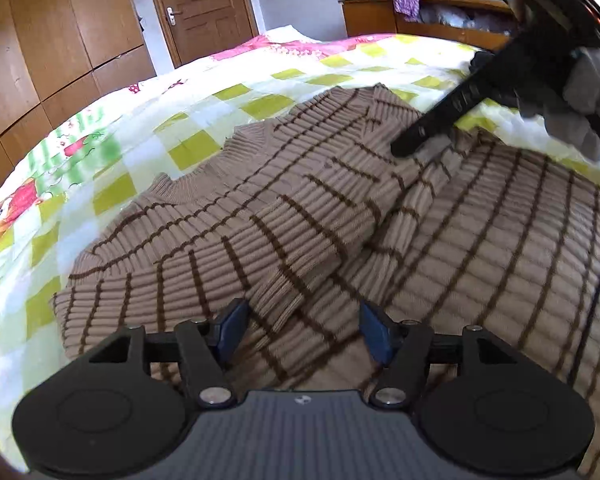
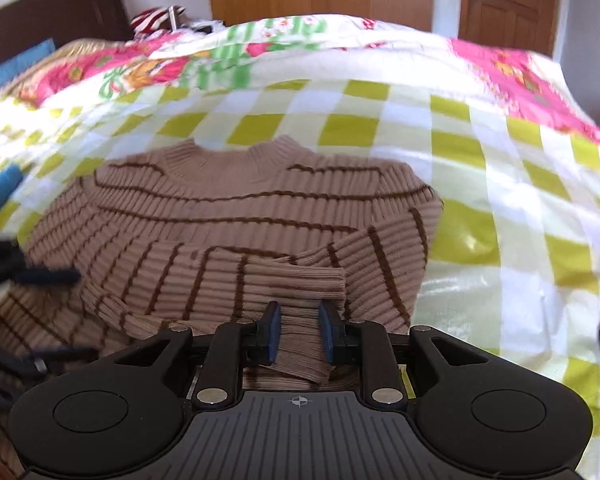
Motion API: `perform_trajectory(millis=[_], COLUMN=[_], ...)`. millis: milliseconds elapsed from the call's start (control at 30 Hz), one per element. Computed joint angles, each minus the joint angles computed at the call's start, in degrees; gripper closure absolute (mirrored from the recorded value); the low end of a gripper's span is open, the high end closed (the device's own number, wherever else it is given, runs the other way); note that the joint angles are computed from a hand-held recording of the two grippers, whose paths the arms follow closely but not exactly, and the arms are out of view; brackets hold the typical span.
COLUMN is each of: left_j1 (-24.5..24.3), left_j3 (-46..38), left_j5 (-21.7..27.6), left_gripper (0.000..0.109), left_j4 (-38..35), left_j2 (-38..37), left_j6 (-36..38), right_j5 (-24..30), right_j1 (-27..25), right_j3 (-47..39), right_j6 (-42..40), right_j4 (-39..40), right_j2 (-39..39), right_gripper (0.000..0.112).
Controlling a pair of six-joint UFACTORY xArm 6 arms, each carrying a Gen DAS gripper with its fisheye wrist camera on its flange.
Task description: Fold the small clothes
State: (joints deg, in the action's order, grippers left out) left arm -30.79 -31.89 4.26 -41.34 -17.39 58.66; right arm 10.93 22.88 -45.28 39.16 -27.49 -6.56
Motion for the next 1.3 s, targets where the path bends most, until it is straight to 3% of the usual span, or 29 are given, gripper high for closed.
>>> perform_trajectory(millis=[33,100,233,433,667,833,967,1133,1167,1267,1300], left_j1=[0.3,1.4,4.5,8.4,8.8,8.7,6.8,7.0,7.4,12.0,14.8], left_j3=[1.4,3.7,8.8,16.5,19.6,20.8,20.5,20.1,20.0,19.3,18.9], left_j5=[-1.0,-1.2,3.2,19.0,40.2,50.0,52.7,52.3,52.4,55.3,57.2], left_gripper=[0.033,0.033,0.033,0.033,0.033,0.033,0.03,0.031,0.039,0.079,0.085], left_j4=[4.3,12.3,25.8,35.5,34.3,31.3,33.8,33.8,33.3,26.0,22.2], left_j2=[-1.0,-3.2,-11.2,-30.8,-49.0,-55.4,-54.3,-52.1,-52.1,-51.8,-51.3], left_j6=[-3.4,-10.4,-23.5,-34.0,-43.4,-49.0,-52.2,-54.6,-54.7,-51.3,-49.5], right_j5=[-0.6,-0.2,2.4,11.1,32.2,40.9,39.8,35.4,34.7,32.7,32.1], right_j1=[-0.1,-0.3,0.4,3.4,11.5,14.8,15.2,14.9,14.4,13.6,13.4], right_j3=[0.4,0.9,3.5,14.4,23.0,25.9,29.0,29.5,29.3,29.2,29.4], right_j6=[-0.5,2.5,4.2,-0.6,0.0,0.8,2.3,0.6,-0.3,-3.2,-4.3], right_j4=[2.0,-1.3,-2.9,6.2,12.3,20.7,27.0,30.3,31.5,35.9,38.2], right_j2=[-0.3,-1.4,-6.0,-23.2,-45.1,-54.8,-57.4,-53.7,-52.9,-51.9,-52.0], right_gripper=[0.091,0.091,0.091,0.088,0.086,0.075,0.075,0.072,0.077,0.103,0.105])
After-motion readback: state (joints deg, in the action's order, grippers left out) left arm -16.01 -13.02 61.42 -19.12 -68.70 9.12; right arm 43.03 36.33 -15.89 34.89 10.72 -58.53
